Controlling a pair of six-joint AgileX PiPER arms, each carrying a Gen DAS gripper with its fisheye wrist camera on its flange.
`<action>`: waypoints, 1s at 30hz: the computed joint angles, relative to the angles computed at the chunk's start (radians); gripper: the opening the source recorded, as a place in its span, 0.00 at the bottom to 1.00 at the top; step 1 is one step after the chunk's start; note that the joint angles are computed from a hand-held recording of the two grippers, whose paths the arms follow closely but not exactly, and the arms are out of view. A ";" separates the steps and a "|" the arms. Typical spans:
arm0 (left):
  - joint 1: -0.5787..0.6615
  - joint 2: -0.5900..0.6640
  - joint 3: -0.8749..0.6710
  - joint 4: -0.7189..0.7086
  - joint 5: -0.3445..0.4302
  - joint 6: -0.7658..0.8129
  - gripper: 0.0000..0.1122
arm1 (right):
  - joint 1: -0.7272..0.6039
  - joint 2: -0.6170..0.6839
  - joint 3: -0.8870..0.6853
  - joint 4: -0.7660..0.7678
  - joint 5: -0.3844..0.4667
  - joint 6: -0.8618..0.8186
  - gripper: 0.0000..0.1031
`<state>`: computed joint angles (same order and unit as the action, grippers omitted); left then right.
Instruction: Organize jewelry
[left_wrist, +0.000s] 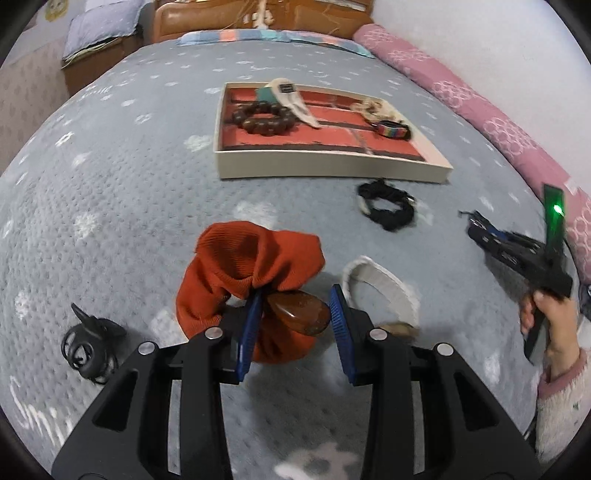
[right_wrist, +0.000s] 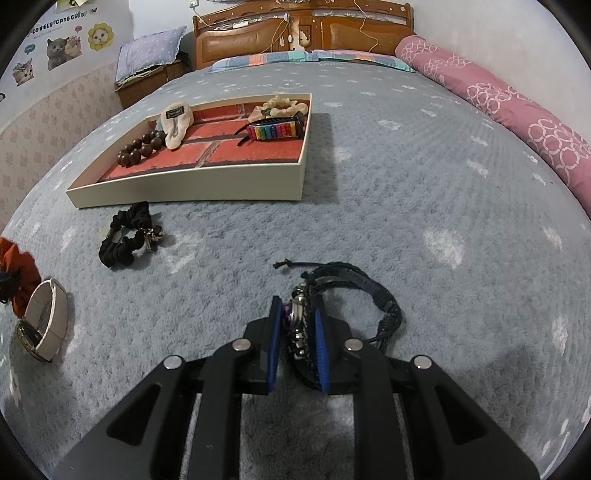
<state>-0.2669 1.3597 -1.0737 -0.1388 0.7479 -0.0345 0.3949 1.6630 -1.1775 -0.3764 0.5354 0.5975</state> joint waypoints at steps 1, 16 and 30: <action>-0.006 -0.008 0.004 0.003 0.005 -0.001 0.32 | 0.000 0.000 0.000 0.000 0.000 0.000 0.17; 0.113 0.234 -0.273 -0.117 0.250 0.169 0.32 | -0.005 -0.001 -0.002 0.028 -0.002 -0.018 0.16; 0.190 0.205 -0.323 -0.234 0.291 0.183 0.32 | -0.007 0.002 -0.003 0.033 -0.004 -0.022 0.16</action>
